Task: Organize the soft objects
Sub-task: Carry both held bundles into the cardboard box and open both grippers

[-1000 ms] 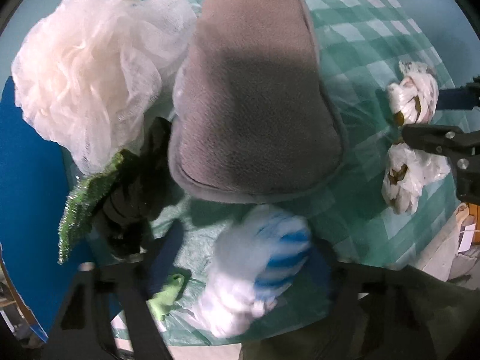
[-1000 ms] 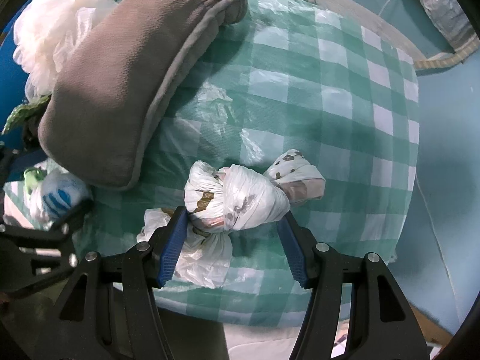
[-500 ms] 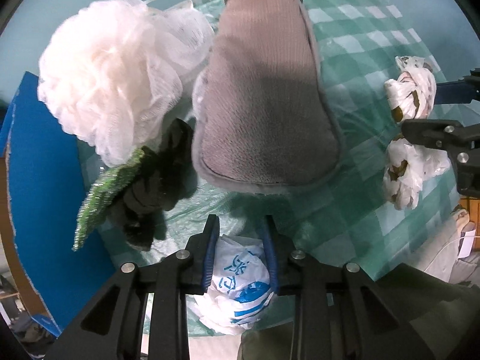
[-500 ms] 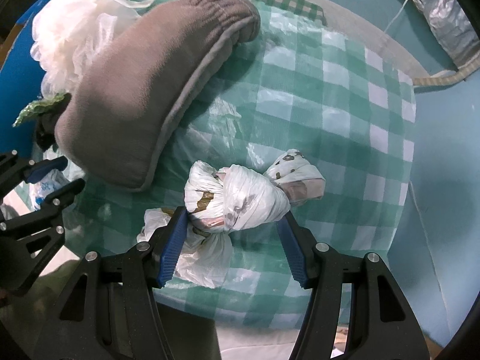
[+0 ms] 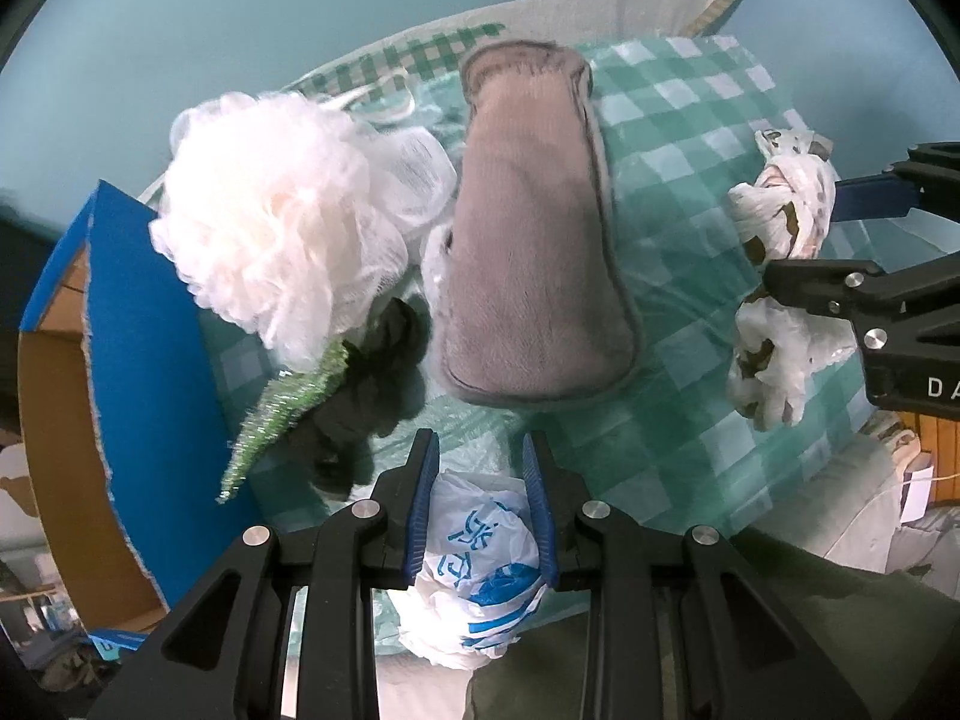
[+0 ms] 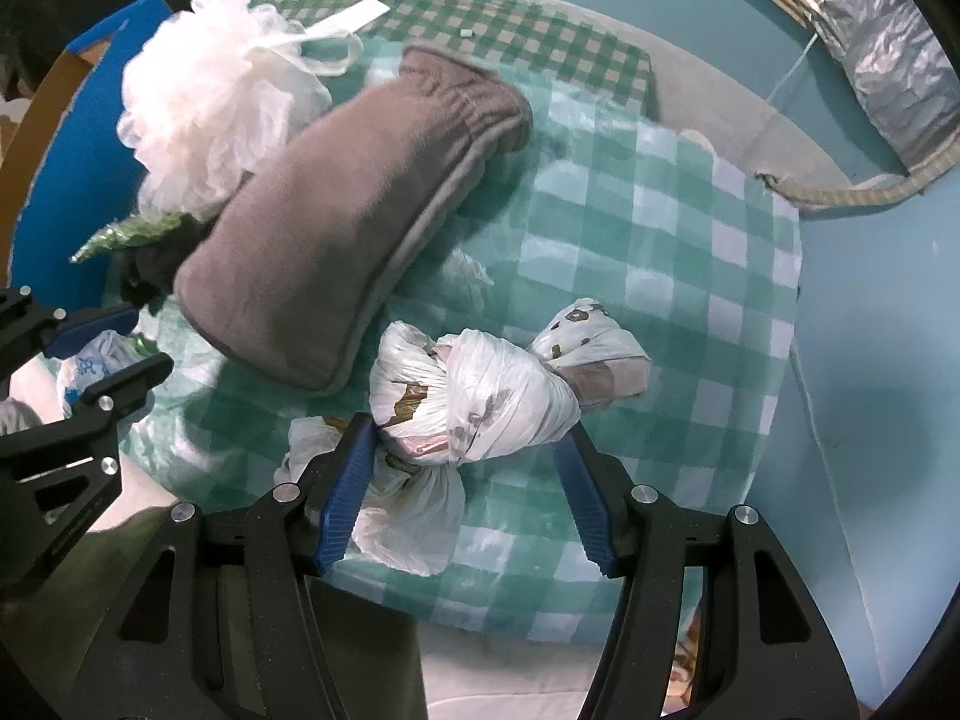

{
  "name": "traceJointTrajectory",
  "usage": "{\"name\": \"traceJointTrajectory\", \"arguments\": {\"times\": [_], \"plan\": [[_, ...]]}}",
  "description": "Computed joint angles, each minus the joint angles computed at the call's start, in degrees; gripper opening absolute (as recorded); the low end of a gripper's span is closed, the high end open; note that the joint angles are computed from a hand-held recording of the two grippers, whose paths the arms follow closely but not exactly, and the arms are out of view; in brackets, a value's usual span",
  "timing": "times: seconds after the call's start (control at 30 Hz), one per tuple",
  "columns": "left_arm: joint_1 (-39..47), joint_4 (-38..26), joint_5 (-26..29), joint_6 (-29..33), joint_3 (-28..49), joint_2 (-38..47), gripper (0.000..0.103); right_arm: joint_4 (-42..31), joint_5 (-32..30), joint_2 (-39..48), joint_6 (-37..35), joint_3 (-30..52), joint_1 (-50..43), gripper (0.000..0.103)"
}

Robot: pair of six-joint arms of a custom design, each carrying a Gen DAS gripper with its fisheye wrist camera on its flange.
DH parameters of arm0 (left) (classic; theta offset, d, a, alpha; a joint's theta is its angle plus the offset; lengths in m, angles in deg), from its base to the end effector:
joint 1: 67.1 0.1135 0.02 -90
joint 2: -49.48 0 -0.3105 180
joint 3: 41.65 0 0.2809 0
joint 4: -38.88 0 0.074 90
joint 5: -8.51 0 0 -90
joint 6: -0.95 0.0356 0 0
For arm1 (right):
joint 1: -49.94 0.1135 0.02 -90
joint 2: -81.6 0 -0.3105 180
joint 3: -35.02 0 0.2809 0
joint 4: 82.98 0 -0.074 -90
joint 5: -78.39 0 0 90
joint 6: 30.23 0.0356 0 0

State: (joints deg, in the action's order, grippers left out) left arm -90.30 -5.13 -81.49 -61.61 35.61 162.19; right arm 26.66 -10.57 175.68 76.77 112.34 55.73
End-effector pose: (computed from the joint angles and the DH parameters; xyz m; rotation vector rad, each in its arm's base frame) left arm 0.3573 -0.1531 0.1293 1.2649 2.6736 0.0101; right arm 0.3150 0.0313 0.2328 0.3024 3.0739 -0.0121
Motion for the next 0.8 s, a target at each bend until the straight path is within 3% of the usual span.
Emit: {"name": "traceJointTrajectory", "arguments": {"times": [0.43,0.8], "plan": [[5.5,-10.21,2.27,1.6,4.88,-7.91,0.029,-6.09,1.55,-0.09,-1.58,8.6,1.71,0.061],[11.66,-15.47,4.36,2.72,11.49,-8.76,0.029,-10.81,1.63,3.73,-1.6,19.85,3.52,0.061]]}}
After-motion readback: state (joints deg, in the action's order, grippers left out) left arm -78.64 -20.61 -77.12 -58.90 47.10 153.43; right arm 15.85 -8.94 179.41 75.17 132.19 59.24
